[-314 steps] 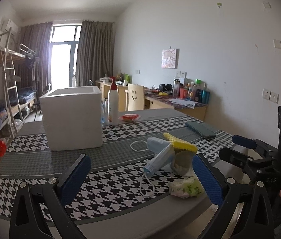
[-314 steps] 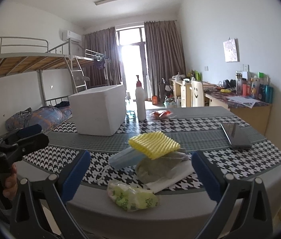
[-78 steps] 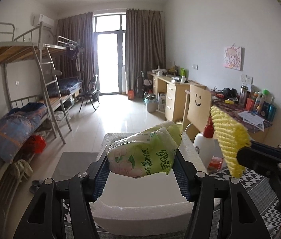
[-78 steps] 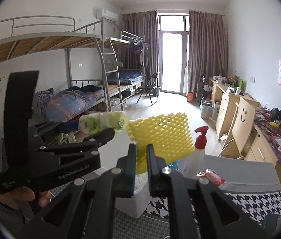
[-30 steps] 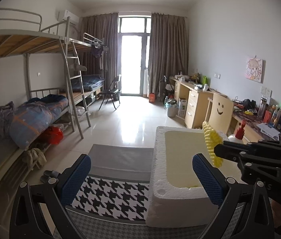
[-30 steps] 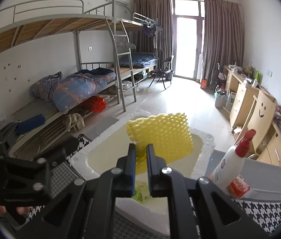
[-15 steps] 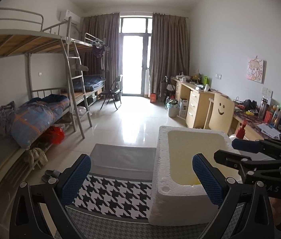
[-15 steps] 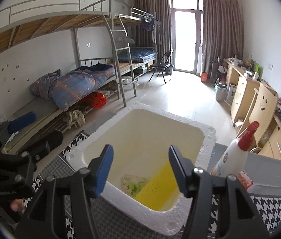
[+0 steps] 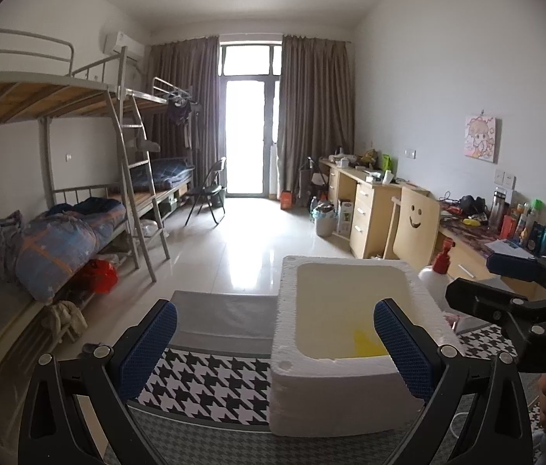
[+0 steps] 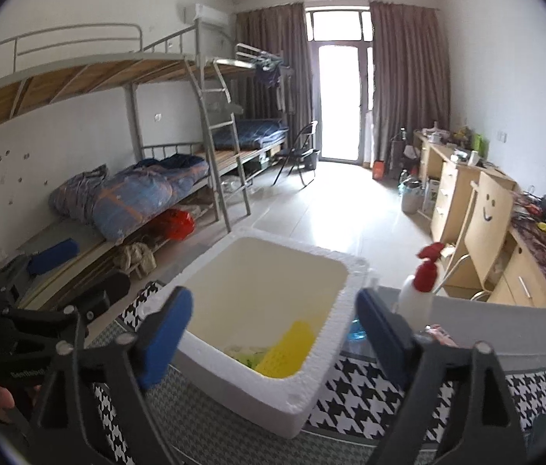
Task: Organize soft objects
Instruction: 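Move both tools back from the foam box to the table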
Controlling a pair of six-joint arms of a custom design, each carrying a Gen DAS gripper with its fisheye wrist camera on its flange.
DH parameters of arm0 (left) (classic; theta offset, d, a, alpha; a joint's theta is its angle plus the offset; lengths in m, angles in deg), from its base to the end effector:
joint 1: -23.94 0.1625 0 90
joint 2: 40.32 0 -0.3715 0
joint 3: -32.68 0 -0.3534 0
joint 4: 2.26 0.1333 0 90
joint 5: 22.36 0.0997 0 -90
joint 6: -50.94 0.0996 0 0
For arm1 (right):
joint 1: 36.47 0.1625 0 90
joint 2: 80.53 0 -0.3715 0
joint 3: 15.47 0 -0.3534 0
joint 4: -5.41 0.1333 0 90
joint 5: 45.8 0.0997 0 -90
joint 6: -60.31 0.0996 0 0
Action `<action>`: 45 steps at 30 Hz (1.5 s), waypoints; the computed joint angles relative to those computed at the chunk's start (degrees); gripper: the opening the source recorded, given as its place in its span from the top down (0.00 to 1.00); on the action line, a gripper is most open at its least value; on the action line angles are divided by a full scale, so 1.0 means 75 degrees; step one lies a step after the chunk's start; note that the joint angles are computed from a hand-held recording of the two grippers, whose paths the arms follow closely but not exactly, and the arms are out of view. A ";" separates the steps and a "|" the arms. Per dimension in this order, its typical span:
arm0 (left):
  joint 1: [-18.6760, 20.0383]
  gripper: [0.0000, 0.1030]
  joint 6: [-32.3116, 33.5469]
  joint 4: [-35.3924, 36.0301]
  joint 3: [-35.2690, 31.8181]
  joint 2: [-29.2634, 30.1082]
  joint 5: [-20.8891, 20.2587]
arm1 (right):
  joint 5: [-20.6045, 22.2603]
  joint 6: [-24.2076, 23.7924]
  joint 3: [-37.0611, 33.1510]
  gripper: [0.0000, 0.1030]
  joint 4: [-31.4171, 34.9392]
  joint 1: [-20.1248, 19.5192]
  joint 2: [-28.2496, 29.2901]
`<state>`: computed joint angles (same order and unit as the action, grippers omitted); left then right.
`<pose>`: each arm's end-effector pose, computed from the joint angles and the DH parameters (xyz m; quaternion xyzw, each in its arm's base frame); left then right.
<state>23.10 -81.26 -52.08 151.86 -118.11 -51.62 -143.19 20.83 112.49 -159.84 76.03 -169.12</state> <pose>-0.3134 -0.2156 0.1862 0.0783 0.7278 -0.5629 0.3839 0.2724 -0.3429 0.2881 0.4718 -0.8241 0.2950 0.1060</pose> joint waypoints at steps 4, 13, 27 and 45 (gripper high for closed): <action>-0.0134 0.01 0.0107 -0.0147 -0.0021 0.0133 -0.0031 | 0.0024 -0.0071 0.0112 0.06 -0.0089 -0.0020 -0.0205; -0.0494 0.01 0.0448 -0.0582 -0.0075 0.0382 -0.0014 | 0.0329 -0.0199 0.0524 0.06 0.0043 -0.0231 -0.1073; -0.1030 0.01 0.0954 -0.1342 -0.0078 0.0772 -0.0004 | 0.0896 -0.0514 0.1063 0.06 0.0496 -0.0817 -0.2474; -0.1450 0.01 0.1951 -0.3223 0.0353 0.1200 -0.0008 | 0.1637 -0.1136 0.1755 0.06 0.0746 -0.1976 -0.4058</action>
<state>12.22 -66.63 -76.26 154.51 -109.11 -51.67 -130.91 12.31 125.65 -154.24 61.21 -199.55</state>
